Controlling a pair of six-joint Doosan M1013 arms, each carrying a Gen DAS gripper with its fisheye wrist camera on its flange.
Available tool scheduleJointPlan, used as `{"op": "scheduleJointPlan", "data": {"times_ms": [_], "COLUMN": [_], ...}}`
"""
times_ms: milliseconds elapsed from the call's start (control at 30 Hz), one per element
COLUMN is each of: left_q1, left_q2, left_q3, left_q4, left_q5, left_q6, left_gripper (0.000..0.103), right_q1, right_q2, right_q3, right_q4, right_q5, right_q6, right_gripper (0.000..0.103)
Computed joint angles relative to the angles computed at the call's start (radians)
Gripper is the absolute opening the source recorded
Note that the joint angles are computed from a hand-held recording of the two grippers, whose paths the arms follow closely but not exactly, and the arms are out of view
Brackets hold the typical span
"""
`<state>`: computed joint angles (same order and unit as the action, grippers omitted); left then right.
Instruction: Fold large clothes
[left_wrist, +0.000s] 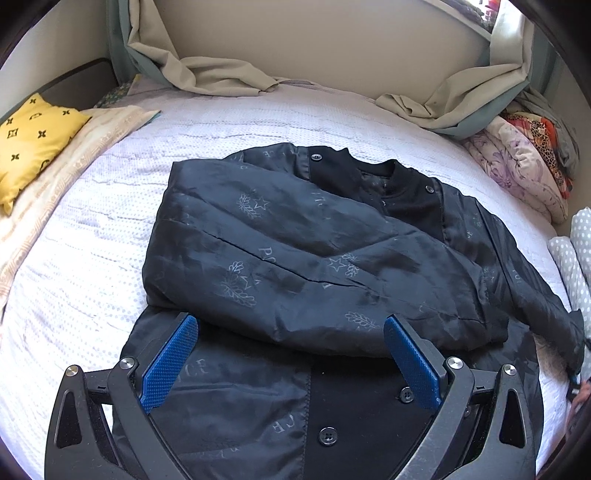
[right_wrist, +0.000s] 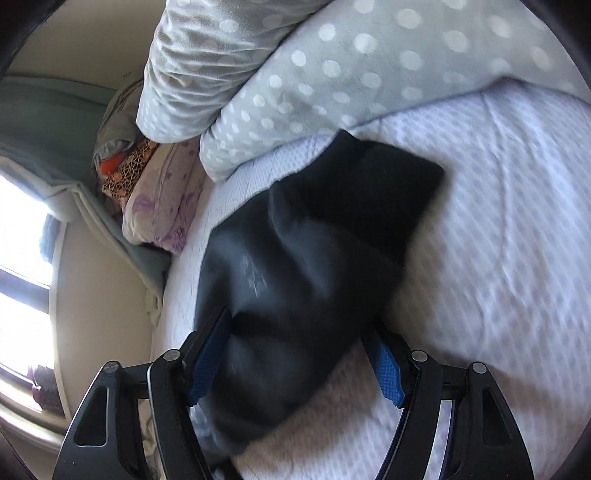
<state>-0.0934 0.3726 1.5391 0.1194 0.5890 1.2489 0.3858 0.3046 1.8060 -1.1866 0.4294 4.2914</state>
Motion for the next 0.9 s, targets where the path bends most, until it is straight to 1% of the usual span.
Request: {"op": "scheduleJointPlan", "data": {"times_ms": [33,67,133,167,200,233,367,467,533,600,633,667,800,900], "left_q1": [-0.002,-0.003,-0.004,-0.004,-0.005,-0.004,0.001,0.003,0.004,0.006,0.008,0.01,0.019,0.023], "left_q2": [-0.002,-0.004,-0.007,-0.009,-0.009,-0.01,-0.012,-0.017,-0.022,-0.027,-0.03,-0.031,-0.033,-0.033], "left_q3": [0.002,0.003,0.006,0.007,0.008,0.008,0.004,0.003,0.005,0.007,0.007,0.006,0.004,0.003], "left_q4": [0.005,0.009,0.014,0.017,0.02,0.021,0.003,0.014,0.031,0.043,0.044,0.043,0.013,-0.008], "left_q5": [-0.002,-0.004,-0.006,-0.007,-0.008,-0.008,-0.007,-0.01,-0.019,-0.028,-0.031,-0.032,-0.035,-0.034], "left_q6": [-0.002,-0.003,-0.003,-0.004,-0.007,-0.009,-0.01,-0.025,-0.041,-0.054,-0.057,-0.058,-0.046,-0.036], "left_gripper": [0.102,0.102,0.102,0.102,0.102,0.102,0.102,0.102,0.102,0.102,0.102,0.102,0.102,0.102], "right_q1": [-0.009,-0.016,-0.033,-0.04,-0.04,-0.037,-0.007,0.024,0.049,0.081,0.1,0.114,0.159,0.176], "right_q2": [0.001,-0.003,-0.009,-0.013,-0.018,-0.023,-0.037,-0.037,-0.028,-0.002,0.017,0.033,0.1,0.153], "right_q3": [0.0,0.009,0.027,0.035,0.041,0.038,0.0,-0.058,-0.109,-0.189,-0.238,-0.276,-0.409,-0.503], "right_q4": [-0.026,-0.075,-0.177,-0.233,-0.249,-0.245,-0.175,-0.102,-0.05,-0.007,0.015,0.026,0.071,0.154], "right_q5": [-0.008,-0.023,-0.06,-0.073,-0.071,-0.06,0.024,0.11,0.169,0.24,0.272,0.292,0.312,0.287], "right_q6": [0.028,0.09,0.201,0.25,0.259,0.234,0.012,-0.206,-0.373,-0.58,-0.695,-0.776,-1.037,-1.218], "right_gripper": [0.064,0.059,0.03,0.026,0.021,0.018,0.016,0.016,0.016,0.016,0.014,0.014,0.013,0.011]}}
